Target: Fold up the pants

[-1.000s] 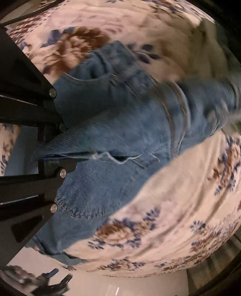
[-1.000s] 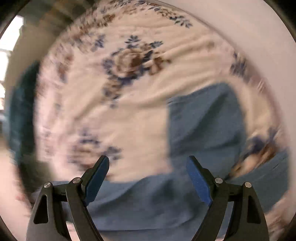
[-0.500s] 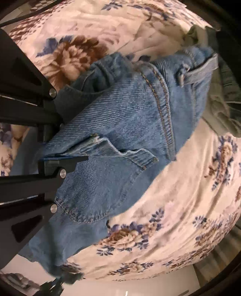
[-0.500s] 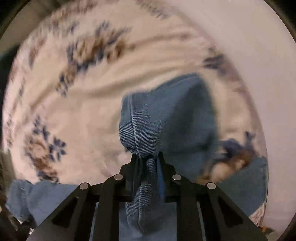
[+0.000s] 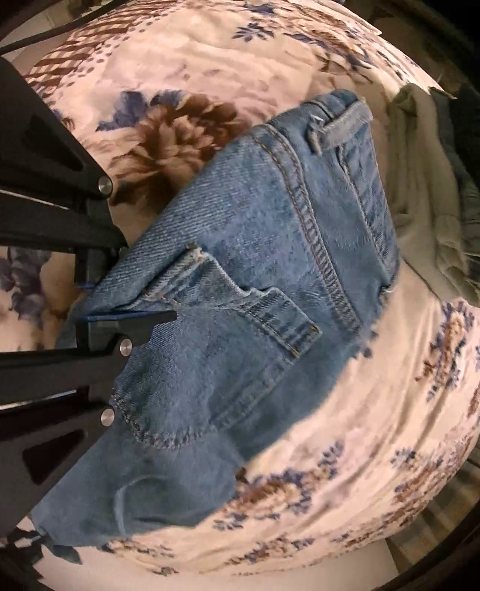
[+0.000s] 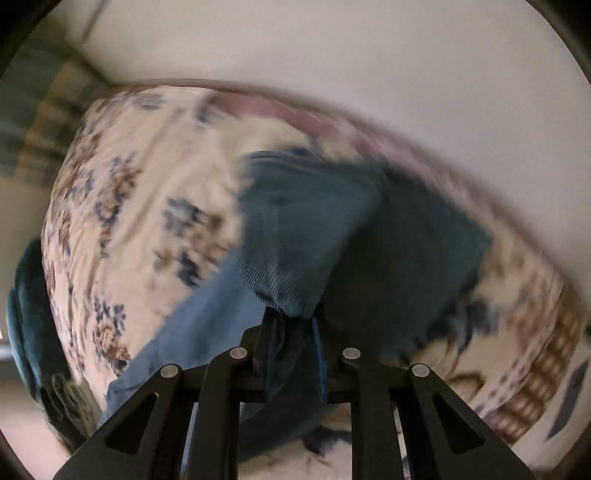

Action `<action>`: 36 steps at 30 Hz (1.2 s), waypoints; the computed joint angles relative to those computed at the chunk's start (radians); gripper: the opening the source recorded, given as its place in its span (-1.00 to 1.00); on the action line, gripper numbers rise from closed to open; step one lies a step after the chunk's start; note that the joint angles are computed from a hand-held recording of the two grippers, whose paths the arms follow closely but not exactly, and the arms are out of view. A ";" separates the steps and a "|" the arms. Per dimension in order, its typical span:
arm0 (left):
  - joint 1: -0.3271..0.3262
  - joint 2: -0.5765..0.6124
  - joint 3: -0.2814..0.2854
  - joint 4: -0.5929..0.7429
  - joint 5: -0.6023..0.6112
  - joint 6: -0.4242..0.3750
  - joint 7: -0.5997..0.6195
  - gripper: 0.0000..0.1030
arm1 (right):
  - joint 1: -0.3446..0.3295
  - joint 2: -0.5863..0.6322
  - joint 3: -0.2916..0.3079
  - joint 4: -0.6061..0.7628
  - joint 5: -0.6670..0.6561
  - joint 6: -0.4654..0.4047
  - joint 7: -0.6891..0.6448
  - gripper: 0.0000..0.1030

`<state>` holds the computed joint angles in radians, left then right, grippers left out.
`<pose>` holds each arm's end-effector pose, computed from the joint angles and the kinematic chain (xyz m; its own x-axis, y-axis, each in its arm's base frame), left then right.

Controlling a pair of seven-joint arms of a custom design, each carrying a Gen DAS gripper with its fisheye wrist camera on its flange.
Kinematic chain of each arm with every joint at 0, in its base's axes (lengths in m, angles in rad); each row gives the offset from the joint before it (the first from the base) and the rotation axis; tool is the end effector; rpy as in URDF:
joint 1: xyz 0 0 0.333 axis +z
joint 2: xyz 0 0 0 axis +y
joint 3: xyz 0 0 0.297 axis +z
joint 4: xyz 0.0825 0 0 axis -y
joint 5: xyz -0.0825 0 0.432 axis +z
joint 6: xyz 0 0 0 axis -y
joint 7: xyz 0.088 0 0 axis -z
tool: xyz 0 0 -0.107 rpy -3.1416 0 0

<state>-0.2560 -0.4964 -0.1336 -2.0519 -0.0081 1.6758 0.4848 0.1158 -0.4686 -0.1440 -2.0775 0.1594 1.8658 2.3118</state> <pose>0.4241 -0.1870 0.6245 0.6461 -0.7593 0.0769 -0.7523 -0.6507 -0.1031 0.4877 -0.0126 0.6192 -0.6671 -0.6689 -0.3279 -0.7006 0.7130 -0.0291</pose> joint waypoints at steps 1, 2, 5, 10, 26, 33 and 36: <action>-0.001 -0.005 -0.003 -0.012 0.001 0.002 -0.002 -0.85 | -0.005 -0.025 0.002 -0.044 0.002 0.011 0.016 -0.64; -0.003 -0.010 -0.004 -0.025 0.001 0.004 -0.003 -0.84 | -0.008 -0.046 0.005 -0.084 0.004 0.028 0.032 -0.64; -0.007 -0.013 -0.010 -0.039 0.010 0.000 -0.005 -0.76 | -0.005 -0.068 0.014 -0.135 -0.028 0.029 0.048 -0.62; -0.009 0.062 -0.028 0.038 0.044 -0.078 0.008 -0.59 | 0.020 -0.016 0.021 -0.089 -0.068 -0.013 0.001 -0.12; -0.142 0.360 -0.213 0.466 0.287 -0.304 0.083 -0.49 | 0.025 0.028 0.062 -0.025 -0.154 -0.086 -0.115 -0.80; -0.209 0.516 -0.228 0.626 0.330 -0.221 0.126 -0.48 | 0.016 -0.038 -0.007 -0.068 -0.085 -0.059 -0.092 -0.90; -0.244 0.597 -0.233 0.721 0.362 -0.209 0.135 -0.48 | 0.003 -0.028 -0.070 -0.116 0.065 -0.062 -0.119 -0.79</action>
